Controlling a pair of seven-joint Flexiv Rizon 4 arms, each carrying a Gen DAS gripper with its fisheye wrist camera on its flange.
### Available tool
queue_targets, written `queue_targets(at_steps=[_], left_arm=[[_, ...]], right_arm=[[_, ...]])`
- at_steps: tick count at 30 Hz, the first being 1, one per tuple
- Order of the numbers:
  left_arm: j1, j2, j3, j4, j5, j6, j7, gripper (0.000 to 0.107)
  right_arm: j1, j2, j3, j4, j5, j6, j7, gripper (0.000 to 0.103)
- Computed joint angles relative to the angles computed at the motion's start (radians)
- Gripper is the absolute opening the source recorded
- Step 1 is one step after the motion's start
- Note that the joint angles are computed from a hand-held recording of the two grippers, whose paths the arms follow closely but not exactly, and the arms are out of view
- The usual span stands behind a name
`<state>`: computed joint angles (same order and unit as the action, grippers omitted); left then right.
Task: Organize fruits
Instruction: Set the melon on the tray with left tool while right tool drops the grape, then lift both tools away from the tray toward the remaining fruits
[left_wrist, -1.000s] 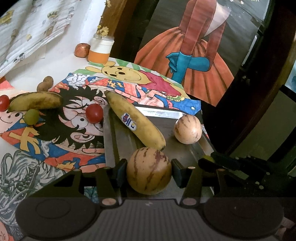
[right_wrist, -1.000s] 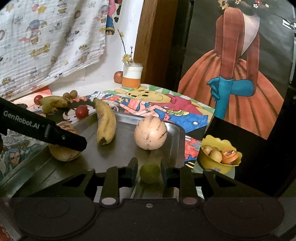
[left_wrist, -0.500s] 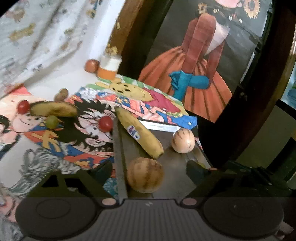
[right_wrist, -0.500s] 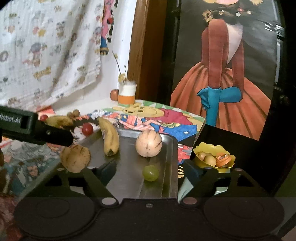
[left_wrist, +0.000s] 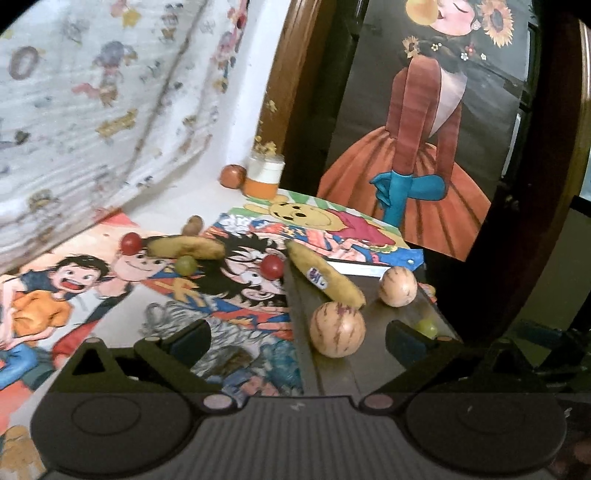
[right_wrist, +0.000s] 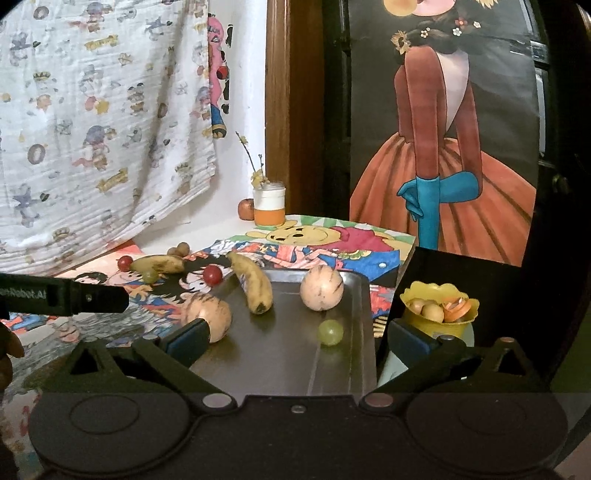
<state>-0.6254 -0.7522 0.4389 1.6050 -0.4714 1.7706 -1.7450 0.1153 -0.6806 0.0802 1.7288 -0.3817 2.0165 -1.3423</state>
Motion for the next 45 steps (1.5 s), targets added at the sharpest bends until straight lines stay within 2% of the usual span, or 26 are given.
queue_targets(at_steps=[5, 14, 20, 24, 30, 34, 41, 45], left_arm=[[-0.107, -0.004, 0.131, 0.044, -0.022, -0.018, -0.025, 0.103], [-0.212, 0.013, 0.241, 0.117, -0.014, -0.024, -0.021, 0.103], [-0.286, 0.014, 0.332, 0.149, 0.009, -0.069, -0.047, 0.103], [-0.292, 0.037, 0.339, 0.182, 0.044, -0.060, -0.062, 0.103], [-0.330, 0.048, 0.387, 0.236, 0.047, -0.054, -0.066, 0.103], [-0.346, 0.056, 0.417, 0.275, 0.032, -0.064, -0.078, 0.103], [-0.263, 0.120, 0.347, 0.343, 0.024, -0.046, -0.117, 0.103], [-0.203, 0.142, 0.303, 0.363, 0.017, -0.027, -0.105, 0.103]], right_arm=[[0.003, 0.051, -0.001, 0.072, 0.016, 0.009, -0.008, 0.102], [0.008, 0.112, 0.014, 0.167, 0.029, 0.006, -0.013, 0.102], [0.000, 0.149, 0.035, 0.217, 0.002, -0.032, -0.023, 0.102], [-0.035, 0.167, 0.085, 0.244, -0.038, -0.069, -0.019, 0.102], [-0.183, 0.150, 0.267, 0.246, -0.159, -0.156, 0.036, 0.102], [-0.181, 0.144, 0.294, 0.239, -0.171, -0.184, 0.023, 0.102], [-0.184, 0.120, 0.351, 0.192, -0.167, -0.256, -0.050, 0.102], [-0.189, 0.092, 0.392, 0.133, -0.157, -0.295, -0.122, 0.102]])
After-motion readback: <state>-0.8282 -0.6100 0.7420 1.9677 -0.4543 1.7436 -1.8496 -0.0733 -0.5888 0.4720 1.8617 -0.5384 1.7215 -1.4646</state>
